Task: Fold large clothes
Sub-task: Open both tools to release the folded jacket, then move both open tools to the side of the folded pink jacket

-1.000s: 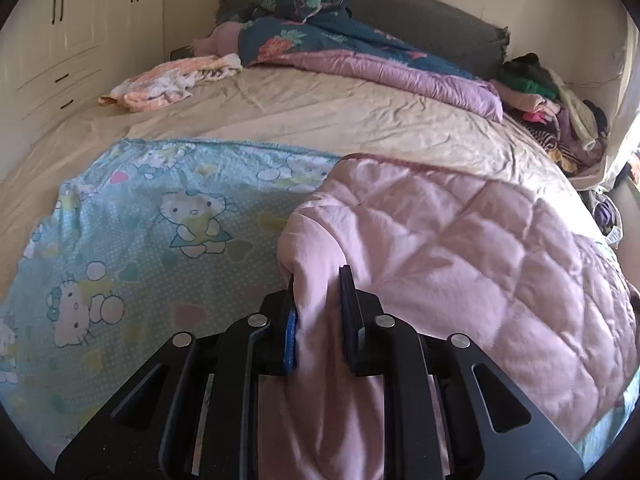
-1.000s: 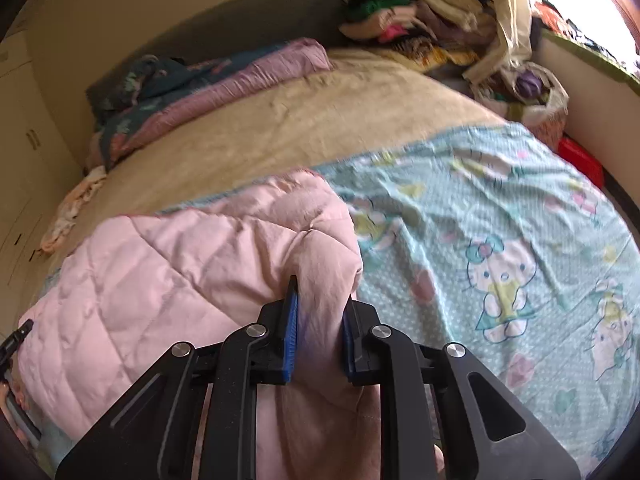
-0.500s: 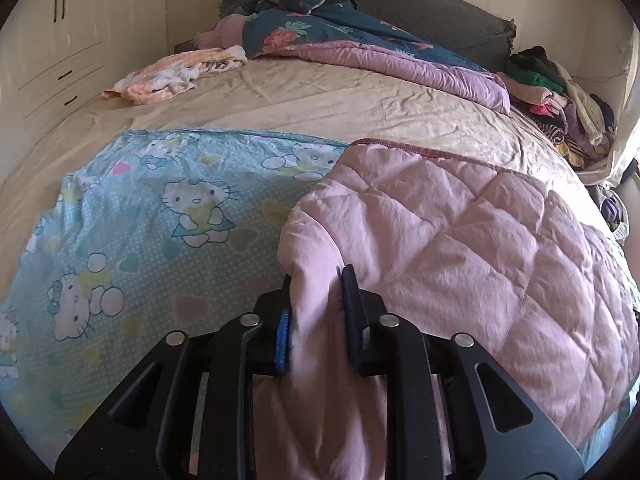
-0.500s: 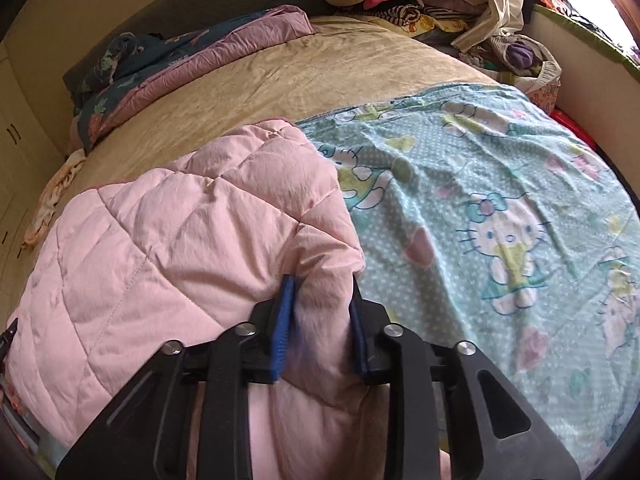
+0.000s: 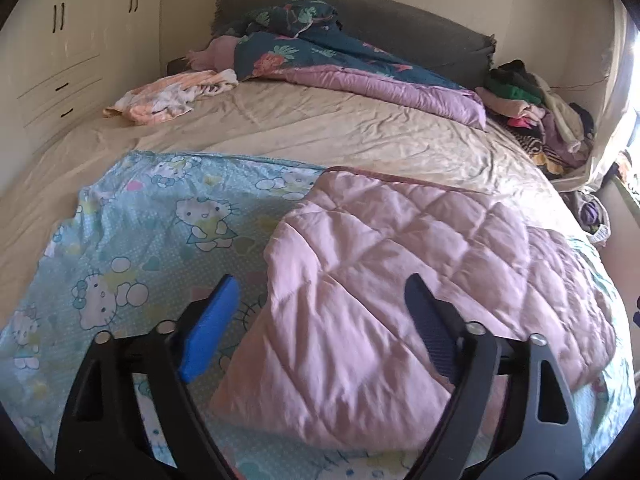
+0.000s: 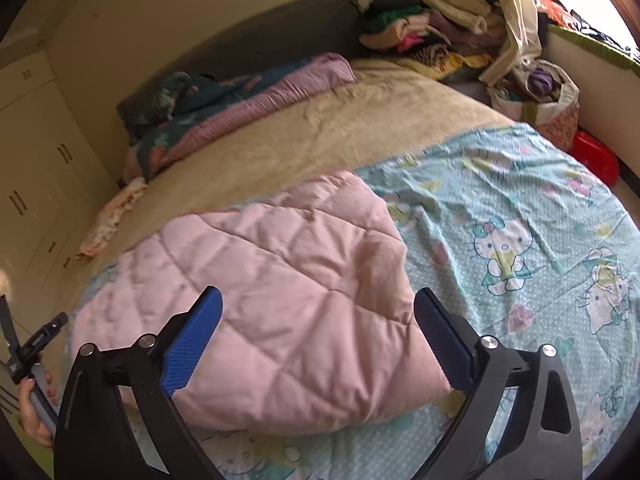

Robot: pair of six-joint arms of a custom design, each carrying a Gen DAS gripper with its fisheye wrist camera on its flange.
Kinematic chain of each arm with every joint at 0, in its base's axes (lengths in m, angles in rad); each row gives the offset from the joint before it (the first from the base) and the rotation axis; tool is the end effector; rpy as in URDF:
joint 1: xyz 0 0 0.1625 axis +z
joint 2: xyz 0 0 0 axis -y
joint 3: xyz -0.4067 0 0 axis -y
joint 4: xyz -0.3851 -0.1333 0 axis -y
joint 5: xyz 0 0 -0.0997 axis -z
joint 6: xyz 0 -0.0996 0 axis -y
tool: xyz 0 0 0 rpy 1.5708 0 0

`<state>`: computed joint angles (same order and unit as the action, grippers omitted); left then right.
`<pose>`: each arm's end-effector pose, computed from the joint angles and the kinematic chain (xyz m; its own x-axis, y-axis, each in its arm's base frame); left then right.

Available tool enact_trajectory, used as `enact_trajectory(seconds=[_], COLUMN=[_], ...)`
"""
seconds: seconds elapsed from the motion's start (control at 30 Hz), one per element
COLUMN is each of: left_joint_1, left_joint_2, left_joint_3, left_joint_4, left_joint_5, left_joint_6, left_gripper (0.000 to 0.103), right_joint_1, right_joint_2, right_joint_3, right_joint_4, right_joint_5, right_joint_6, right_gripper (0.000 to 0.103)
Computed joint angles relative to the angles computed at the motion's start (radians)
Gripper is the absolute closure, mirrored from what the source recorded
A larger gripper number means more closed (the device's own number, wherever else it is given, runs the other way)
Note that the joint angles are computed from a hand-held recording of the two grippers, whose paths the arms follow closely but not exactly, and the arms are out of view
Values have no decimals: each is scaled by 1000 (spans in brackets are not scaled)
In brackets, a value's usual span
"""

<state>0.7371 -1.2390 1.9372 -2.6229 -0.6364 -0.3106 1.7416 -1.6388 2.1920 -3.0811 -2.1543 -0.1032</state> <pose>-0.2575 -0.5220 0.2785 -0.7891 0.0479 -0.6124 0.4761 0.6775 -0.5605 0.1496 -0.4059 0.3996 -0.8841 0.2419 0.3998 -0.1900 0.5956 -0.7805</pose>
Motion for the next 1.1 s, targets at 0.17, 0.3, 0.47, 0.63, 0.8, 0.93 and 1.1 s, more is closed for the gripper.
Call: enact_trajectory(seconds=[0.17, 0.3, 0.47, 0.63, 0.8, 0.93, 1.1], left_joint_1=[-43, -75, -107, -130, -149, -148, -123], left_joint_2=[-40, -69, -107, -155, -196, -224, -236], left_joint_3=[34, 60, 90, 136, 188, 223, 251], left_joint_4=[14, 23, 60, 114, 170, 212, 260], left_joint_5=[13, 27, 31, 22, 28, 7, -19], left_joint_6=[-13, -18, -49, -112, -178, -236, -306], left_gripper=[12, 10, 9, 9, 9, 9, 9], right_joint_1=[62, 111, 162, 192, 207, 204, 142], right_joint_2=[-38, -60, -82, -122, -141, -150, -162], right_joint_3=[22, 41, 64, 102, 151, 197, 253], right_joint_4=[-9, -28, -36, -8, -11, -32, -35], right_joint_5=[-21, -51, -87, -96, -114, -130, -114], right_joint_6=[-2, -8, -14, 23, 69, 117, 197], right_gripper=[4, 4, 4, 4, 4, 4, 4])
